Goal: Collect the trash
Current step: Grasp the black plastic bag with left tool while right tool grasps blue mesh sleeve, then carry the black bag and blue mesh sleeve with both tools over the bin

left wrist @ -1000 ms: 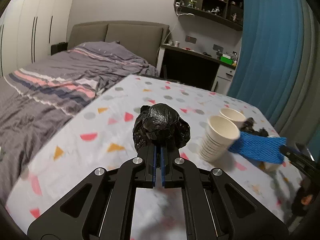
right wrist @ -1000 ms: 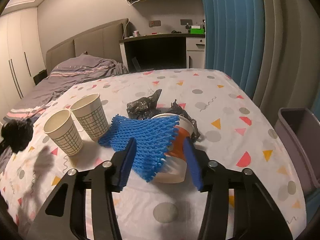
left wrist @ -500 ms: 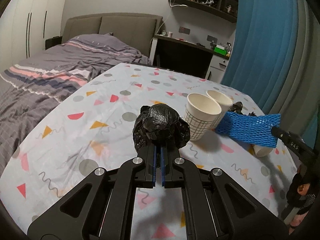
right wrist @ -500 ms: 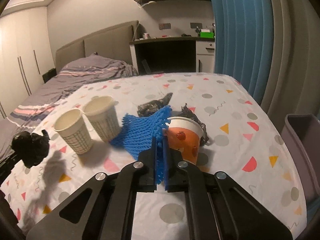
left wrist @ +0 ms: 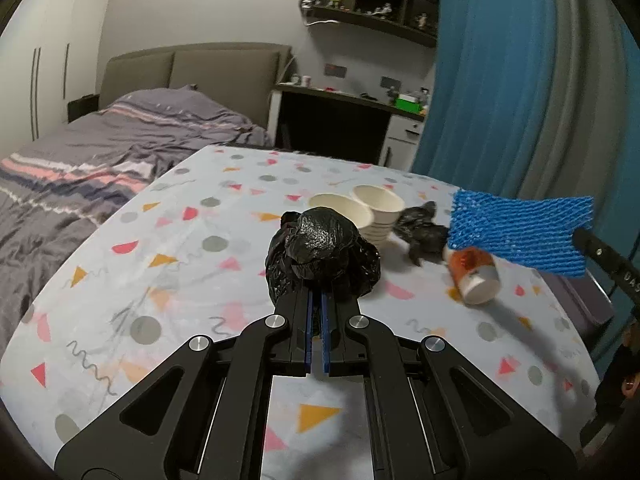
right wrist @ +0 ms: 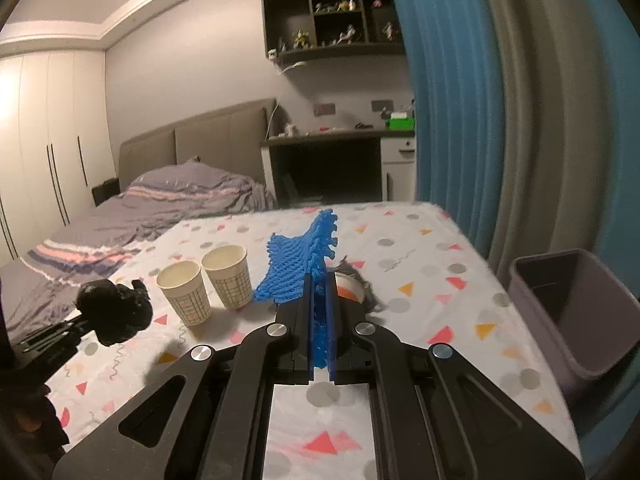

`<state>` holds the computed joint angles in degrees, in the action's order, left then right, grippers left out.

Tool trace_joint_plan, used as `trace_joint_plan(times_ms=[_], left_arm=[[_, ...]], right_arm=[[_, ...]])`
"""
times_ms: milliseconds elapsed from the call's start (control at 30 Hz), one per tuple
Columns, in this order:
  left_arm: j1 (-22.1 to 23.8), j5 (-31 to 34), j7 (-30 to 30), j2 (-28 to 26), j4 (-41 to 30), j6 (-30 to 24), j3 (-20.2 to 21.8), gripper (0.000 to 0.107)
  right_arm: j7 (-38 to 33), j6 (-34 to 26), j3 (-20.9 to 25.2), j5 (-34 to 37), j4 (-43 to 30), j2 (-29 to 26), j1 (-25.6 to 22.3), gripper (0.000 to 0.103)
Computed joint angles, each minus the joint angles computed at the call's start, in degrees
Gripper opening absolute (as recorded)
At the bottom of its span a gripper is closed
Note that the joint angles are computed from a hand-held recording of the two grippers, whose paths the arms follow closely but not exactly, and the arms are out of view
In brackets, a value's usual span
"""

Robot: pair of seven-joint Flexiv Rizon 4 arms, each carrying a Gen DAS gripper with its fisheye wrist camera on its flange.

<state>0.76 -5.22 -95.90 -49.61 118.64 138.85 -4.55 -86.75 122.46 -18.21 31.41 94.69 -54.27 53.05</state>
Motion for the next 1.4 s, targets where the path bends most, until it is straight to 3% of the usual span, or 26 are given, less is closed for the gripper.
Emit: trace_joint_plan(times_ms=[167, 433, 833, 1400], left_arm=[[-1.7, 0.4, 0.9, 0.6, 0.2, 0.8, -0.2, 0.003], [-4.7, 0.8, 3.4, 0.9, -1.5, 0.1, -1.1, 0.003], [-9.4, 1.5, 7.6, -1.0, -9.7, -6.1, -3.7, 0.003], [-12.5, 10.6, 12.7, -9.5, -31.3, -19.4, -13.3, 0.003]], right_arm=[[-1.6, 4.8, 1.5, 2.7, 3.9, 2.0, -0.2, 0.006], [-5.2, 10.6, 8.0, 4.6, 7.3, 4.5, -5.1, 0.006], [-7.4, 17.1, 14.0, 6.8, 11.2, 6.4, -12.4, 0.006], [-10.1, 18.8, 13.1, 13.1, 11.6, 6.8, -19.2, 0.006]])
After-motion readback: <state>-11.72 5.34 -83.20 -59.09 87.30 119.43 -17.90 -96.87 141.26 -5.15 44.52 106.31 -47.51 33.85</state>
